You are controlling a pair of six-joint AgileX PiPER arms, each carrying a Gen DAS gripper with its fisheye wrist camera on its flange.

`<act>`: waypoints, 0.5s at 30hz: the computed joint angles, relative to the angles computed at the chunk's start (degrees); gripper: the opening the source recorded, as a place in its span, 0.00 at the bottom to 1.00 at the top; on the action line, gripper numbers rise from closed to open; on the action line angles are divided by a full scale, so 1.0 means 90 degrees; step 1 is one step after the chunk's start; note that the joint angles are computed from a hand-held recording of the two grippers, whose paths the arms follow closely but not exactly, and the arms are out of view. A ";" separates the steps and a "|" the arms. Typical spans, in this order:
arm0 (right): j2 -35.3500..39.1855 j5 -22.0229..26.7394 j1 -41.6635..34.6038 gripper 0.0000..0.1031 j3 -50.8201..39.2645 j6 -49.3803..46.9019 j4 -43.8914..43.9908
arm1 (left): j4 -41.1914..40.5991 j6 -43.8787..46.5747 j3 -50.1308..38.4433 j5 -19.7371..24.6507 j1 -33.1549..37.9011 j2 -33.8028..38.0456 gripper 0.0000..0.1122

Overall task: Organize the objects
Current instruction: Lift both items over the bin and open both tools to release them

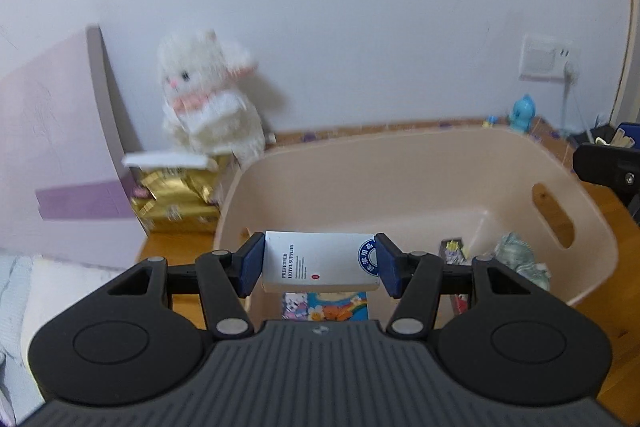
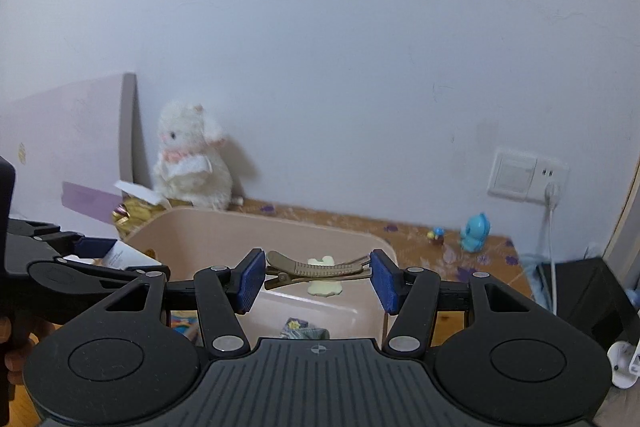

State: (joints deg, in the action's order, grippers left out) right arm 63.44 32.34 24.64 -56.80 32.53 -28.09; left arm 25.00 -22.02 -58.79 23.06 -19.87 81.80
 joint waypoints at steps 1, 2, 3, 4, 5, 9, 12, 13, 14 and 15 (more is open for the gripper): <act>0.0153 0.0002 -0.0053 0.53 -0.0070 -0.0082 0.0102 | 0.0000 -0.0018 -0.0117 0.0083 0.0000 0.0166 0.53; 0.0331 0.0036 -0.0086 0.53 -0.0151 -0.0168 0.0182 | -0.0083 0.0035 -0.0267 0.0189 0.0004 0.0361 0.53; 0.0462 0.0045 -0.0107 0.53 -0.0181 -0.0186 0.0219 | -0.0224 0.0138 -0.0369 0.0263 0.0029 0.0499 0.53; 0.0618 0.0032 -0.0146 0.53 -0.0228 -0.0238 0.0309 | -0.0370 0.0251 -0.0459 0.0334 0.0065 0.0622 0.53; 0.0742 0.0040 -0.0201 0.53 -0.0258 -0.0358 0.0465 | -0.0523 0.0373 -0.0600 0.0474 0.0094 0.0789 0.53; 0.1265 0.0178 -0.0298 0.53 -0.0393 -0.0659 0.0889 | -0.0294 0.0154 -0.0814 0.0783 0.0067 0.1142 0.54; 0.1503 0.0255 -0.0375 0.53 -0.0428 -0.0837 0.1137 | -0.0321 0.0262 -0.0870 0.0901 0.0040 0.1175 0.54; 0.1560 0.0293 -0.0395 0.53 -0.0446 -0.0893 0.1207 | -0.0507 0.0441 -0.0897 0.0927 0.0068 0.1166 0.54; 0.1598 0.0322 -0.0388 0.53 -0.0462 -0.0869 0.1197 | -0.0706 0.0622 -0.0945 0.0966 0.0111 0.1174 0.54; 0.1639 0.0363 -0.0366 0.53 -0.0492 -0.0803 0.1151 | -0.0809 0.0701 -0.0990 0.1010 0.0124 0.1183 0.54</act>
